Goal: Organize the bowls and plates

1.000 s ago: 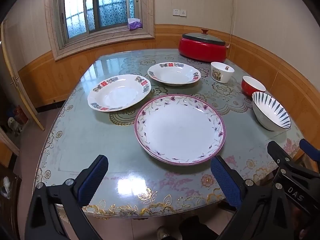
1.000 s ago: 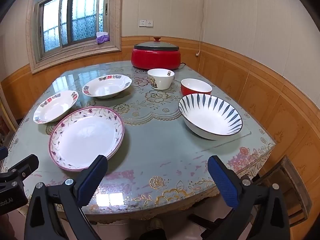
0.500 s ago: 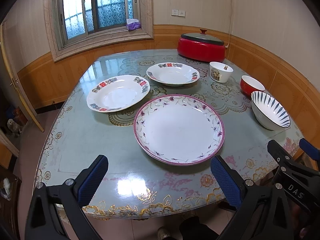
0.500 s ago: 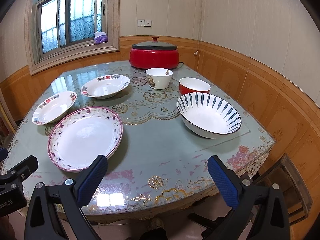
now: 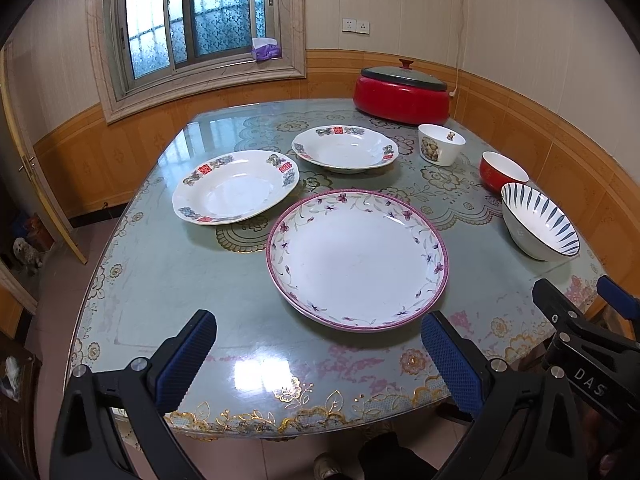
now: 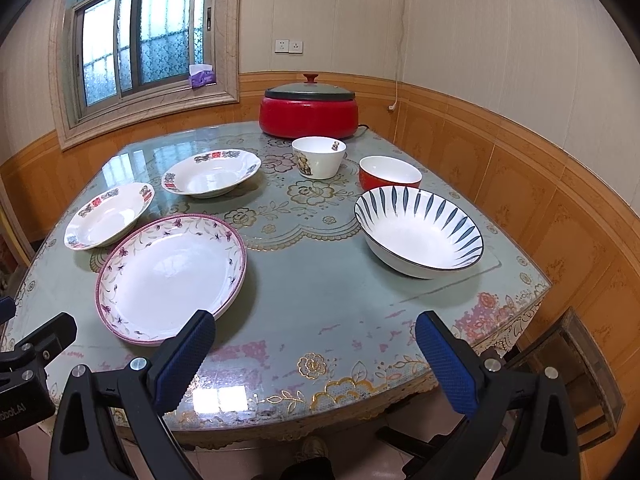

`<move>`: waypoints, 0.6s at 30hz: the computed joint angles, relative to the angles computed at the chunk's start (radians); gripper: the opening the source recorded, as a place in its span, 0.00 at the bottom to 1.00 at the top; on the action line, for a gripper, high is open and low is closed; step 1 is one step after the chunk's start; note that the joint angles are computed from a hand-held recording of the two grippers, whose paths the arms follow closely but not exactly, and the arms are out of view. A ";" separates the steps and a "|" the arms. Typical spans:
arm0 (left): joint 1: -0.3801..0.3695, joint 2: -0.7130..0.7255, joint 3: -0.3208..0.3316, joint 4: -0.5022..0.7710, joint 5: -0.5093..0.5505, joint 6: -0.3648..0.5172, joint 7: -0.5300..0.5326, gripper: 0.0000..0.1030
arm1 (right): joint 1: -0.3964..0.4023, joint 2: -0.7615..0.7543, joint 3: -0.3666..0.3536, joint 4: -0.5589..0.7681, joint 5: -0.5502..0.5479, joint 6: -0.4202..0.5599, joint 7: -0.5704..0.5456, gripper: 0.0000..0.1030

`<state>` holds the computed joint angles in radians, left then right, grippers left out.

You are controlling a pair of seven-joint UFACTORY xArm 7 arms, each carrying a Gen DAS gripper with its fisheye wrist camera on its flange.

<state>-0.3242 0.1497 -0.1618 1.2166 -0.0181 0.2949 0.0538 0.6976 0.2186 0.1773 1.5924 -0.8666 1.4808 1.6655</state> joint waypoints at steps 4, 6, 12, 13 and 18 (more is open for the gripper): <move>0.003 0.000 -0.003 -0.001 -0.010 -0.001 0.014 1.00 | 0.001 0.002 -0.001 0.002 -0.001 0.001 0.001 0.99; 0.003 0.001 -0.004 0.000 -0.013 0.000 0.019 1.00 | 0.001 0.003 -0.001 0.003 0.002 0.002 0.001 0.99; -0.001 0.005 -0.002 0.006 -0.009 0.006 0.019 1.00 | -0.002 0.004 -0.003 0.003 0.008 -0.003 0.002 0.99; -0.001 0.006 -0.003 0.007 -0.011 0.007 0.020 1.00 | -0.002 0.006 -0.003 0.004 0.008 -0.004 0.000 0.99; -0.002 0.006 -0.001 0.005 -0.005 0.004 0.016 1.00 | -0.004 0.011 -0.006 0.007 0.010 -0.010 -0.004 0.99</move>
<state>-0.3260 0.1554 -0.1632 1.2218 -0.0234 0.2994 0.0694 0.6940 0.2297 0.1713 1.5997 -0.8563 1.4713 1.6615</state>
